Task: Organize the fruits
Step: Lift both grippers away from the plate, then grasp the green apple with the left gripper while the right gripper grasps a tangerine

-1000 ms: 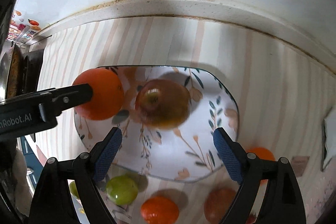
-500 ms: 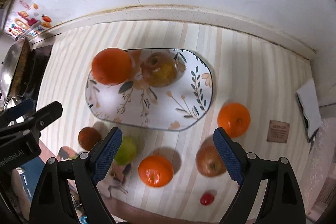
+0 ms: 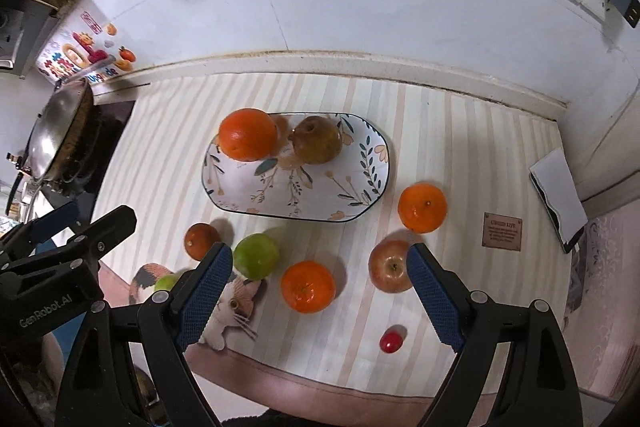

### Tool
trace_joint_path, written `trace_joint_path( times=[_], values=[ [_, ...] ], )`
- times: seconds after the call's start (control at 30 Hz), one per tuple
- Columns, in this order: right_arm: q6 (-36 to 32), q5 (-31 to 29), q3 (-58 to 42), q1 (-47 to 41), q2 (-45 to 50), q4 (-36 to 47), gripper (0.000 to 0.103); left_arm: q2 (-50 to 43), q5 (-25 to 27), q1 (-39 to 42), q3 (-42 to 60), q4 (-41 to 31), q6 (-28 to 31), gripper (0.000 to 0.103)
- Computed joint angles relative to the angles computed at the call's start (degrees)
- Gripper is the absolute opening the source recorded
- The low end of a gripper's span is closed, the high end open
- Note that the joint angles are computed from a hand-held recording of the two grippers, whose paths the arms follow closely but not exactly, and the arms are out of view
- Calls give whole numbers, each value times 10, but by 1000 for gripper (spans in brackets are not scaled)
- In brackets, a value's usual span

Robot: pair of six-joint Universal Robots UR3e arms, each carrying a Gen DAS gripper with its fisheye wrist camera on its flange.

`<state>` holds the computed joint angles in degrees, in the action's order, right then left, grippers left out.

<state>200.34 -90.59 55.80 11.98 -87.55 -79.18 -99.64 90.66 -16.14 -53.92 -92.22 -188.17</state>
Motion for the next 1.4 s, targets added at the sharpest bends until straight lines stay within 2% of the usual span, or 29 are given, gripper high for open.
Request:
trace_joint_path(
  times=[0.13,0.23,0.5,0.6,0.83,1.07,1.1,1.13,1.2,1.3,1.4],
  values=[
    [9,23,23,-6,-20,-9,91,13,6,8,-14,4,-5,91],
    [9,45,76,-15,-37,-30,91,28,12,20,-44,11,-3,91],
    [13,98,281,-34,-42,-134,91,76,20,84,-206,29,25,91],
    [11,118,328,-38,-24,-169,91,81,20,105,-273,37,39,91],
    [10,128,355,-25,38,-210,91,53,1,137,-376,61,50,91],
    [8,135,351,-21,89,-223,91,15,-15,143,-416,89,36,91],
    [8,134,348,-20,95,-222,90,15,-17,143,-420,95,35,87],
    [8,134,345,-20,98,-221,89,16,-19,143,-426,101,32,74],
    [7,133,348,-20,102,-224,84,21,-38,149,-435,104,32,61],
    [11,114,327,-8,114,-216,71,22,-19,127,-436,120,20,59],
    [4,114,328,-9,112,-220,69,15,-15,110,-426,121,5,59]
  ],
)
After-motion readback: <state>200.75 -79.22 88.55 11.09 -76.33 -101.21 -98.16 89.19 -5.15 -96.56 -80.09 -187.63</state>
